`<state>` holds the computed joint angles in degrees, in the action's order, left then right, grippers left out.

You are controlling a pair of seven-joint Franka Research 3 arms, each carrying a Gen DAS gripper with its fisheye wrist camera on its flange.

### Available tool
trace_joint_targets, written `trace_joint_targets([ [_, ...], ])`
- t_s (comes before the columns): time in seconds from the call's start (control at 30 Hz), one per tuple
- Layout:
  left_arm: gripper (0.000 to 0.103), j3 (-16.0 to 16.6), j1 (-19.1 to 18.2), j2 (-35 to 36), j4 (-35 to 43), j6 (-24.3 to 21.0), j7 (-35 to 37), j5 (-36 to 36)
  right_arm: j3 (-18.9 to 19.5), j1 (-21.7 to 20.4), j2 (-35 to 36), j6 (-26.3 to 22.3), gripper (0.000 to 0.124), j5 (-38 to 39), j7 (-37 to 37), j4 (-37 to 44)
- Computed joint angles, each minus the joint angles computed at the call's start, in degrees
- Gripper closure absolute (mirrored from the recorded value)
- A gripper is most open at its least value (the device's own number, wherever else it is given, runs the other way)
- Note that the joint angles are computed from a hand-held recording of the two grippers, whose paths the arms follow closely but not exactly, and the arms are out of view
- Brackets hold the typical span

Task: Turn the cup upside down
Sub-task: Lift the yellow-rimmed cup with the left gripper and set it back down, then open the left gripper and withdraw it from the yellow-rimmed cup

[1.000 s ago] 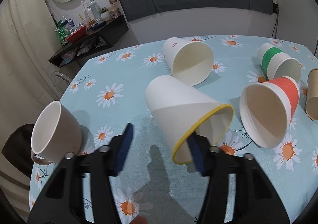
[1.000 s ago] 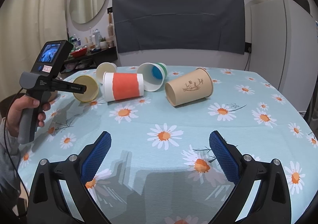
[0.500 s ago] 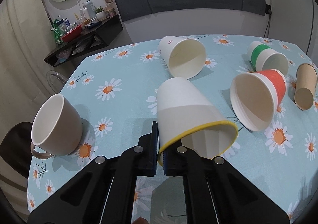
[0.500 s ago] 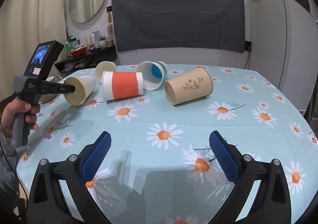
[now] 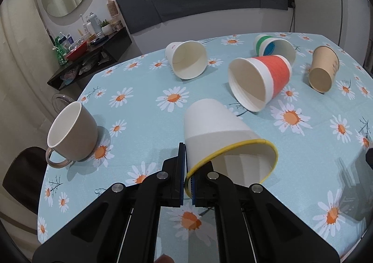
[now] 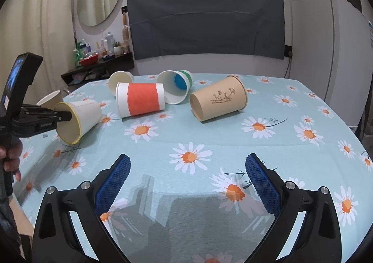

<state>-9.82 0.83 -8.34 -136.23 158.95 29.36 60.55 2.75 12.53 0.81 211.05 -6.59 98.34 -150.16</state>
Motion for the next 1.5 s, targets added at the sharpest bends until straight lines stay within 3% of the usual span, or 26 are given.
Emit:
trace_joint_targets([
  [0.53,0.097,-2.68,-2.39,-2.90,-4.40,2.96,-0.86,2.98,0.06,0.01,0.05,-0.04,0.029,0.84,0.12,0.06],
  [0.6,0.082,-2.42,-2.67,-2.81,-4.68,3.44,0.85,2.04,0.05,-0.01,0.06,-0.06,0.029,0.72,0.15,0.08],
  [0.67,0.041,-2.06,-2.63,-3.07,-5.37,4.97,2.08,1.19,0.03,-0.04,0.04,-0.12,0.029,0.58,0.24,0.08],
  [0.73,0.024,-2.23,-1.85,-3.89,-6.25,6.61,1.19,2.43,-0.05,-0.14,-0.05,-0.22,0.029,0.09,0.61,0.04],
  [0.87,0.006,-3.34,-0.15,-5.35,-7.57,6.90,-1.03,5.59,-0.16,-0.33,-0.04,-0.62,0.029,-0.77,1.40,0.28],
  [1.2,0.006,-2.34,3.36,-8.07,-11.18,9.91,-7.31,14.57,-0.13,-0.32,-0.05,-1.53,0.029,-0.55,1.61,0.56],
  [1.37,0.006,-1.50,5.65,-10.39,-12.37,11.79,-16.49,25.27,-0.20,-0.51,-0.02,-2.87,0.029,-1.25,2.46,1.00],
  [1.5,0.006,1.21,5.30,-11.33,-12.67,12.47,-22.96,32.18,-0.37,-0.97,0.06,-4.37,0.029,-3.38,4.56,1.63],
])
